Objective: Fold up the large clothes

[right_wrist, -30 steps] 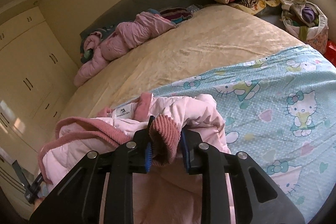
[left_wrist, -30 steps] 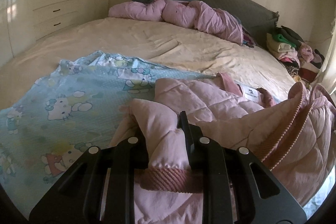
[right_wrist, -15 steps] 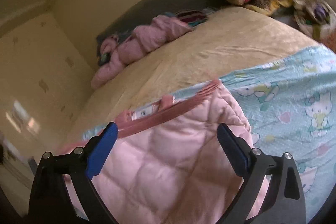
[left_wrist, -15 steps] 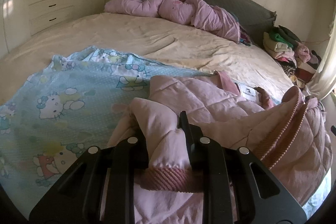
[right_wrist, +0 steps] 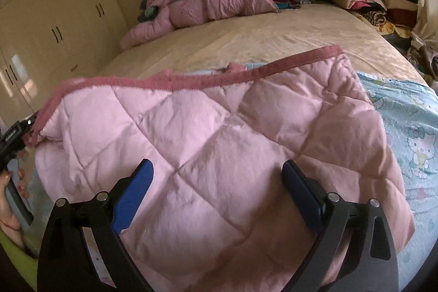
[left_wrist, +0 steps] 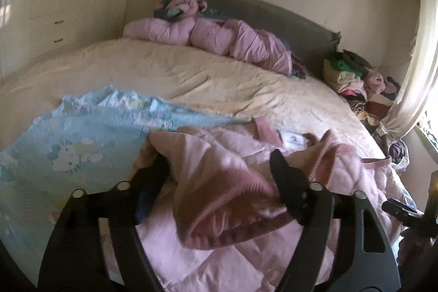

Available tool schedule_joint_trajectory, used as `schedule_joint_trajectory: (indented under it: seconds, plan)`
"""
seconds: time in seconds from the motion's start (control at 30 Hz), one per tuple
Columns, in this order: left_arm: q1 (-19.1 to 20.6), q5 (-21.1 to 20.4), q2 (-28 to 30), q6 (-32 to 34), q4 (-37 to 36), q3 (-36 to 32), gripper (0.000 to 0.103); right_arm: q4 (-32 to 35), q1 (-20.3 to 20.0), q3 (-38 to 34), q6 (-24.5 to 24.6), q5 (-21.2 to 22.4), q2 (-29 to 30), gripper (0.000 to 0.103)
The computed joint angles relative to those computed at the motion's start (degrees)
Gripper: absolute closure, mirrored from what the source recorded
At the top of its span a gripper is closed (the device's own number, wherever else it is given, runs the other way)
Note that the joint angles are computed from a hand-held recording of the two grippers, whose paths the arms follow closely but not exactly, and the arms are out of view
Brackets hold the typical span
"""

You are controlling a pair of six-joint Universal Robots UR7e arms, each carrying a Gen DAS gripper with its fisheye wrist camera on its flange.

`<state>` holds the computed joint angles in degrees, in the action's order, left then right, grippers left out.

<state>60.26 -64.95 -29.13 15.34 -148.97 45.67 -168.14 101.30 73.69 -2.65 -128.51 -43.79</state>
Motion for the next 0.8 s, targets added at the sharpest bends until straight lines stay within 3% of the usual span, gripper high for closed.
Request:
schedule_joint_trajectory:
  seconds: [0.13, 0.23, 0.33, 0.4, 0.53, 0.7, 0.8]
  plan:
    - [-1.4, 5.1, -1.8, 6.2, -10.5, 4.1, 0.019, -7.6, 0.1, 3.4, -2.6, -1.5, -2.4, 0.008]
    - [-1.2, 5.6, -3.1, 6.7, -11.6, 5.4, 0.016, -8.4, -0.3, 4.6, -3.1, -5.7, -4.1, 0.008]
    - [-0.4, 9.8, -3.3, 6.7, -9.9, 6.6, 0.016, -6.4, -0.9, 5.2, -3.5, -8.4, -5.2, 0.008]
    - [0.3, 11.4, -3.6, 5.0, -6.5, 7.3, 0.016, -5.6, -1.8, 6.2, -2.5, -7.5, -6.4, 0.008]
    - [2.2, 9.7, -4.1, 1.3, 6.2, 6.8, 0.015, -1.9, -3.3, 8.4, 0.3, -4.9, -8.6, 0.008]
    - [2.5, 8.9, -3.1, 1.9, 10.9, 5.6, 0.015, -3.3, -4.0, 10.0, -0.1, -4.3, -8.8, 0.01]
    - [2.8, 8.8, -2.9, 1.5, 12.1, 5.5, 0.015, -3.8, -4.6, 11.1, 0.6, -2.5, -9.4, 0.02]
